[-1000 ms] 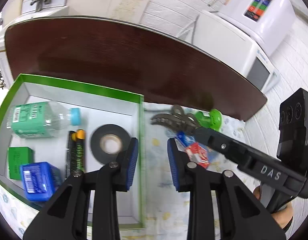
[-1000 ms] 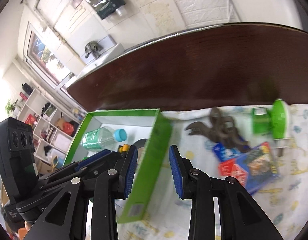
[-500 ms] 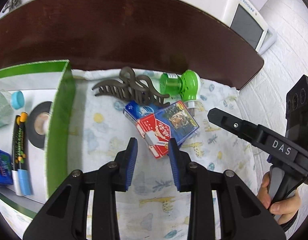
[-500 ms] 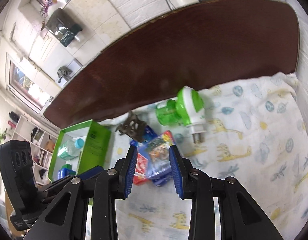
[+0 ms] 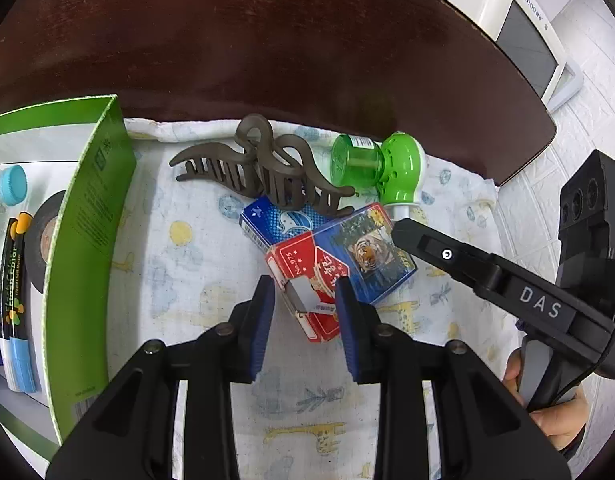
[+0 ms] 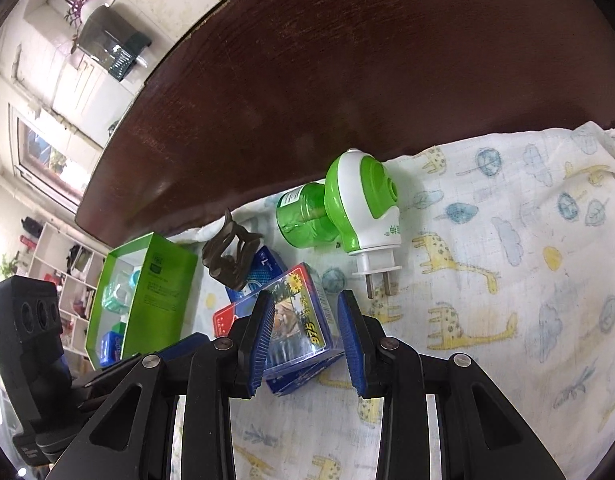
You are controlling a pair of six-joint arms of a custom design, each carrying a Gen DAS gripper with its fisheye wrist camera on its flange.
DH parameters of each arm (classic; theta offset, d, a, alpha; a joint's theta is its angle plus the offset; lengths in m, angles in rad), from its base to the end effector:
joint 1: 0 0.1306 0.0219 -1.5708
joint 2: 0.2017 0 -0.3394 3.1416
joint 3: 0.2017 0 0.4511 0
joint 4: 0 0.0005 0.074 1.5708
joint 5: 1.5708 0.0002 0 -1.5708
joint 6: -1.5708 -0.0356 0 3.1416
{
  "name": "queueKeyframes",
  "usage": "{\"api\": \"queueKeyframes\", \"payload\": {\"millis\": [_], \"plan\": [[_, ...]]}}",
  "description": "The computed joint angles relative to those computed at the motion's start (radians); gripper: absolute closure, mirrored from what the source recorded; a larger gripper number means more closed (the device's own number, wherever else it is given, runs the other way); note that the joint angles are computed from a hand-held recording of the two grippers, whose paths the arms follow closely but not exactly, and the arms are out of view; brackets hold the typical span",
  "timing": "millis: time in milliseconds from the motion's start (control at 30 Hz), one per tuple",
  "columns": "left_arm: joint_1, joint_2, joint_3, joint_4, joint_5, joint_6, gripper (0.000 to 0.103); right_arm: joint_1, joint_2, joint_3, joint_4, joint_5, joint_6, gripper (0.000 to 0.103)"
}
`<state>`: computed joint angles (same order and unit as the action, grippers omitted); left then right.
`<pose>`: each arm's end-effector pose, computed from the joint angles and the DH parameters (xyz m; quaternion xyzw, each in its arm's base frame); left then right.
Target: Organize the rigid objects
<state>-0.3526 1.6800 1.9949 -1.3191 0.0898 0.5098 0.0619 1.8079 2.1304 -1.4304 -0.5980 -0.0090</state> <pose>0.5742 -0.2152 0.5010 -0.0628 0.9572 -0.1559 0.2357 0.6375 0.0591 0.4882 -0.0921 0.9280 0.2943 0.2089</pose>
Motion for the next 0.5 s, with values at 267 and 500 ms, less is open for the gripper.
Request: {"api": "queueKeyframes", "payload": {"millis": [267,500], "plan": [[-0.008,0.016,0.008,0.009,0.004,0.002,0.074,0.011,0.008,-0.011,-0.011,0.007,0.03,0.068],[-0.005,-0.009,-0.025,0.041,0.033,-0.001,0.074,0.034,-0.073,-0.101,0.053,0.101,0.046,0.068]]}}
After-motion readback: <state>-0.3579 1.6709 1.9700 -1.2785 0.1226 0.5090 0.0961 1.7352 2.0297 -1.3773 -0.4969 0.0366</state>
